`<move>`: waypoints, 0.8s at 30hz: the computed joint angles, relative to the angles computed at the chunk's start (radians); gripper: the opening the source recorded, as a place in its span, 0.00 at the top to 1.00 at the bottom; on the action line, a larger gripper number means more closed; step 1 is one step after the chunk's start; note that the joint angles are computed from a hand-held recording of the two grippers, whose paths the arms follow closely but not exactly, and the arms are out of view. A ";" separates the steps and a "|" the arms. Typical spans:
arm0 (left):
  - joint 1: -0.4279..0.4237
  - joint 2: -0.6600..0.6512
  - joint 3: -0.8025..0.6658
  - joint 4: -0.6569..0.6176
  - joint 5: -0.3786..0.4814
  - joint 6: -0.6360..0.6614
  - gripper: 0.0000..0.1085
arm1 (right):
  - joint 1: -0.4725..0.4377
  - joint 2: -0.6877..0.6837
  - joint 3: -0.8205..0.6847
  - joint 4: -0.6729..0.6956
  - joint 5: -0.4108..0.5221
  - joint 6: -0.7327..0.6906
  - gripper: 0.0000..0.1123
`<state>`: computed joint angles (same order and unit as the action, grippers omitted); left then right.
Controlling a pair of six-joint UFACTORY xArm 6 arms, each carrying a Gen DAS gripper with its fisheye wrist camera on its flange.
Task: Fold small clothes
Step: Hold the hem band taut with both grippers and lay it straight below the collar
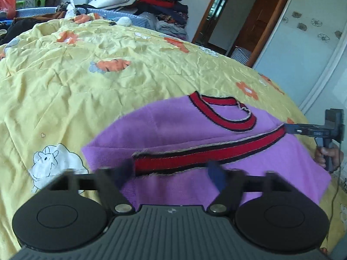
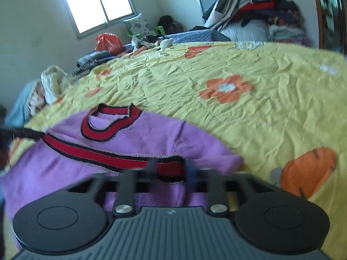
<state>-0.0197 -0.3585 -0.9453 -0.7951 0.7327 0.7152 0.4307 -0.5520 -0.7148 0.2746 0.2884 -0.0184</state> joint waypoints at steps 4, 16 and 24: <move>0.005 0.025 -0.005 -0.034 0.008 -0.014 0.92 | 0.019 0.011 -0.001 -0.021 -0.015 -0.009 0.73; -0.075 0.024 0.018 0.154 -0.205 -0.078 0.91 | 0.014 -0.011 -0.032 -0.355 -0.073 0.245 0.97; -0.051 0.004 0.028 0.298 -0.218 -0.260 0.72 | 0.026 -0.021 -0.066 -0.507 0.153 0.413 0.45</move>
